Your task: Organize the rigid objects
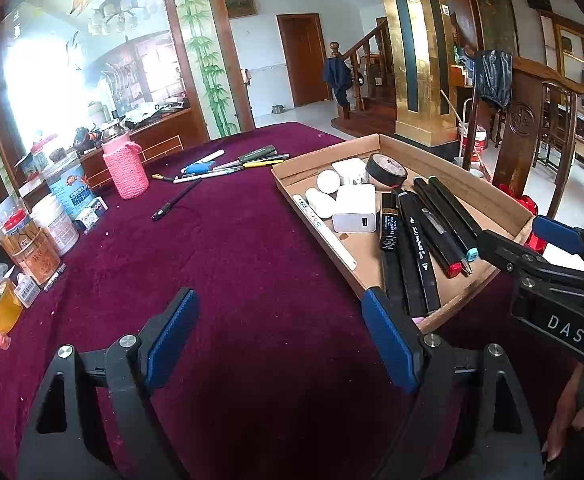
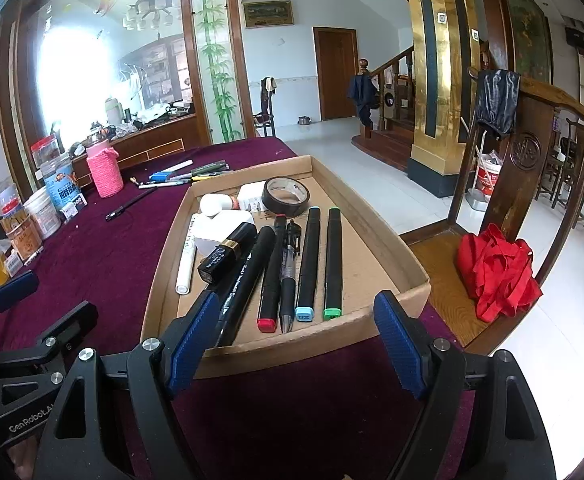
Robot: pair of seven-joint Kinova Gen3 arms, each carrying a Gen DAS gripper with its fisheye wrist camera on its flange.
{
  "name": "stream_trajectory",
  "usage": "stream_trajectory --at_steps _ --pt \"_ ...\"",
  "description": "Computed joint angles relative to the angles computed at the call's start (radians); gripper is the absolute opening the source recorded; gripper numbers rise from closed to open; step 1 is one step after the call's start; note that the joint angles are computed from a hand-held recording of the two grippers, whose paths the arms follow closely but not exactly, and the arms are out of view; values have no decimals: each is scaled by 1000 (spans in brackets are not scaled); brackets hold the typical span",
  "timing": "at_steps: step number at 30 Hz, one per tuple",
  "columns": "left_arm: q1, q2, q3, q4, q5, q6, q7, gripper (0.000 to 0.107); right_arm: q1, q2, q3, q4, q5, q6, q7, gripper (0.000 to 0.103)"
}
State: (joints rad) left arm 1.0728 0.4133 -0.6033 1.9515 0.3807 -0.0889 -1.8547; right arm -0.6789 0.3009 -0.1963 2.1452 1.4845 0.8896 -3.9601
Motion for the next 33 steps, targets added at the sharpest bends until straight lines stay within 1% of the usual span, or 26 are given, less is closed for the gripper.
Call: stream_trajectory --at_steps 4,9,12,18,21,27,29,33 --pt "13 5 -15 -2 8 3 -7 84 1 -3 -2 7 9 0 -20 75" --pt "21 9 -27 -6 -7 14 5 84 -2 -4 -6 14 18 6 -35 75" --pt "17 10 -26 -8 -18 16 18 84 -2 -3 -8 13 16 9 -35 75" --pt "45 19 -58 -8 -34 15 40 84 -2 -3 -9 14 18 12 -39 75" --pt "41 22 -56 -9 -42 14 45 84 -3 -4 -10 17 19 13 -43 75" --pt "61 28 -77 -9 -42 15 51 84 0 -4 -10 18 24 9 -44 75" --pt "59 27 -74 -8 -46 14 53 84 -1 -2 -11 19 25 11 -48 75" --pt "77 32 -94 -6 -44 11 53 84 -1 -1 -12 20 26 12 -53 75"
